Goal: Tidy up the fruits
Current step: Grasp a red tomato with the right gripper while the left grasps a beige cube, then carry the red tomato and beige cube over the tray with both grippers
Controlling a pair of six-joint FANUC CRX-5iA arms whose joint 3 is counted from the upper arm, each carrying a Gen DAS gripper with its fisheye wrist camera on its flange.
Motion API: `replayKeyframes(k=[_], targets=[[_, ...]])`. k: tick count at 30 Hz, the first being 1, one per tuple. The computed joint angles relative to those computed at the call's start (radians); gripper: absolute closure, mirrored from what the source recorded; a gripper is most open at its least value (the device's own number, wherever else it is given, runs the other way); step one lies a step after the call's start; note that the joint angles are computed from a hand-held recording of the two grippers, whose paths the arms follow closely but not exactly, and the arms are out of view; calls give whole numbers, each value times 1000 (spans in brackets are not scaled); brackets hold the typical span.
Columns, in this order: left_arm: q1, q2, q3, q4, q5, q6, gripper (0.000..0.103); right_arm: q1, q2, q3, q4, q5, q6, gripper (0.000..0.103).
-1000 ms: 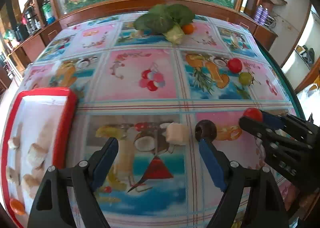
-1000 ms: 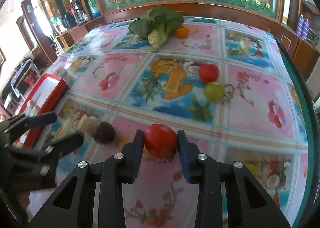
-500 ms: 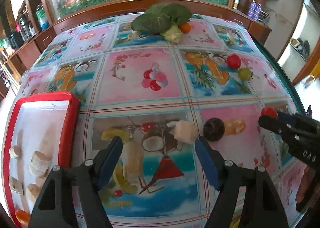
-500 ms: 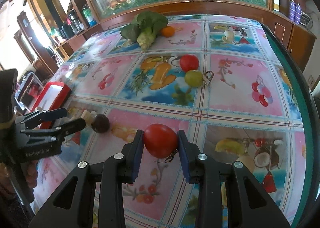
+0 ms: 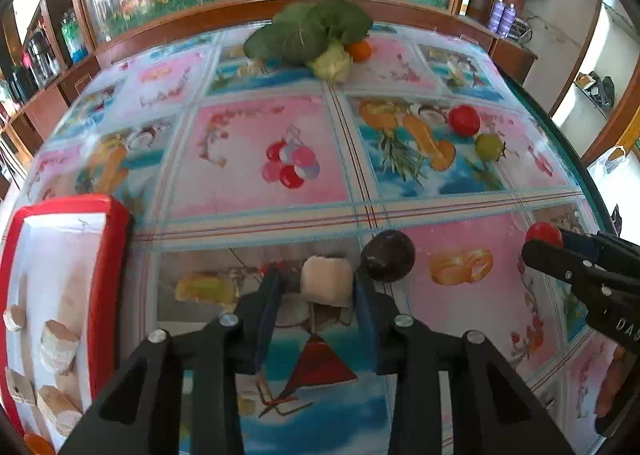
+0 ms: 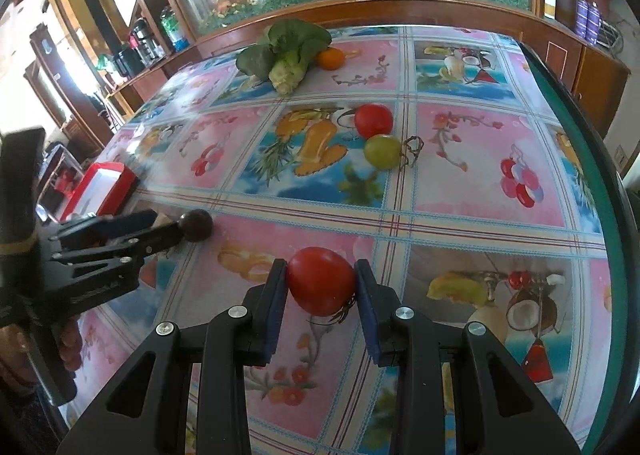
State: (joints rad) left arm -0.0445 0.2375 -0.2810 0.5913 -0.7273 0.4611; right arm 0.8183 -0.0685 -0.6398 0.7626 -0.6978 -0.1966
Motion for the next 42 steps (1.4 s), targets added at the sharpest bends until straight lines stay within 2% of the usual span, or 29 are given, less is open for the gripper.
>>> replayKeyframes(k=[4,12,13,14,15,21,24,33,42], targets=[[13,-9,-15,21,-21,-43,65,6,-5,0,1,-6,-3,70],[0,7,-3,29,5,-9,63,12,3,7,-12,-22,2,70],[-2,5,-5,26,11,-7,64,13,5,9,-17,-24,7,70],[-2,5,-7,32,13,-8,71,13,8,12,-23,-25,10,70],[1,5,-10,44,9,-11,72,14,9,12,-24,-27,10,70],[23,-4,-12,30,-16,49,72,37,3,7,-15,-43,5,70],[40,-35,-46,33,-19,41,72,58,-9,-1,-1,-55,-9,70],[131,-148,-173,46,-103,-17,72,175,-36,-2,-1,-127,-5,70],[209,-304,-326,64,-99,-57,72,289,-27,8,-35,-165,-10,70]])
